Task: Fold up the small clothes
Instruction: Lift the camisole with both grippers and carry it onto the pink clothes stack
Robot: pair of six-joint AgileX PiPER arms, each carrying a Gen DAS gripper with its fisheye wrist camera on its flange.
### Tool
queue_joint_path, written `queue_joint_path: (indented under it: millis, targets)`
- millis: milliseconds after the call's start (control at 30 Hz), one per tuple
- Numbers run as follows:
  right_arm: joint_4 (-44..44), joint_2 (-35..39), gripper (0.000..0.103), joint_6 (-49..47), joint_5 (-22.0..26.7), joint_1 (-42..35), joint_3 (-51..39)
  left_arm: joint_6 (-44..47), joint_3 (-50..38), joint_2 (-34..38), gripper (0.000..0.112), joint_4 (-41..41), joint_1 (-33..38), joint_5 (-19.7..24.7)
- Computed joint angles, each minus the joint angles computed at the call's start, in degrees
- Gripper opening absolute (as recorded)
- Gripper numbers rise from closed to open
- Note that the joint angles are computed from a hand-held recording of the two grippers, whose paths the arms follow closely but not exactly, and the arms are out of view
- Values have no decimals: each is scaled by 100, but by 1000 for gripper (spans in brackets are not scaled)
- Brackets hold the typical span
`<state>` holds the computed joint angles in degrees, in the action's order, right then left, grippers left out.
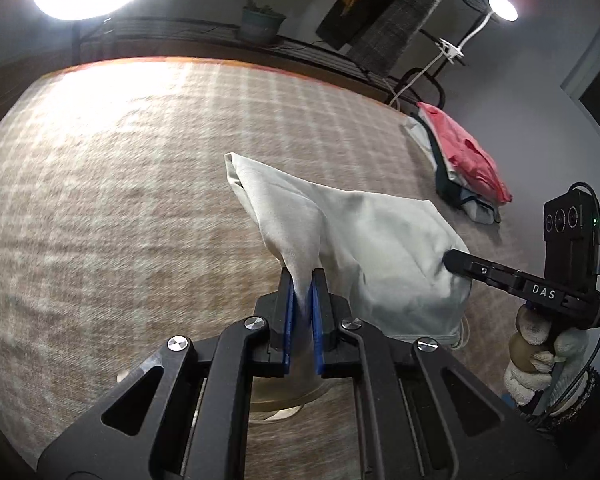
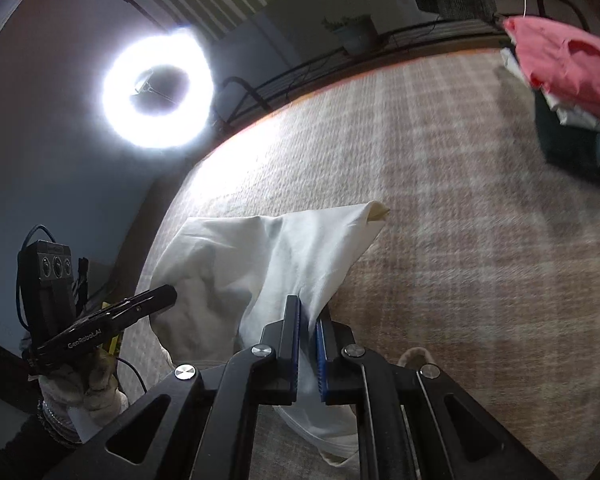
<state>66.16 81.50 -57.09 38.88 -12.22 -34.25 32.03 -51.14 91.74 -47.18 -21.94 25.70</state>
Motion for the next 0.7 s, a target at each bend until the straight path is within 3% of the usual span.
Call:
queue_joint_path:
  millis: [167, 367, 567, 700]
  targets:
    - [-810, -575, 4, 371, 313, -684, -153, -644, -653, 250, 6, 468, -648, -47]
    - [-1398, -742, 4, 480, 743, -1551, -650, -1460, -1810, 915, 6, 1095, -1282, -22]
    - [-1536, -449, 4, -76, 1284, -2823, -1322, -1909, -3284, 1944, 6, 1490, -1738, 29]
    - [-1659, 9, 4, -278, 1399, -3422, -1990, -2271, -4680, 2887, 6, 1835, -1979, 260]
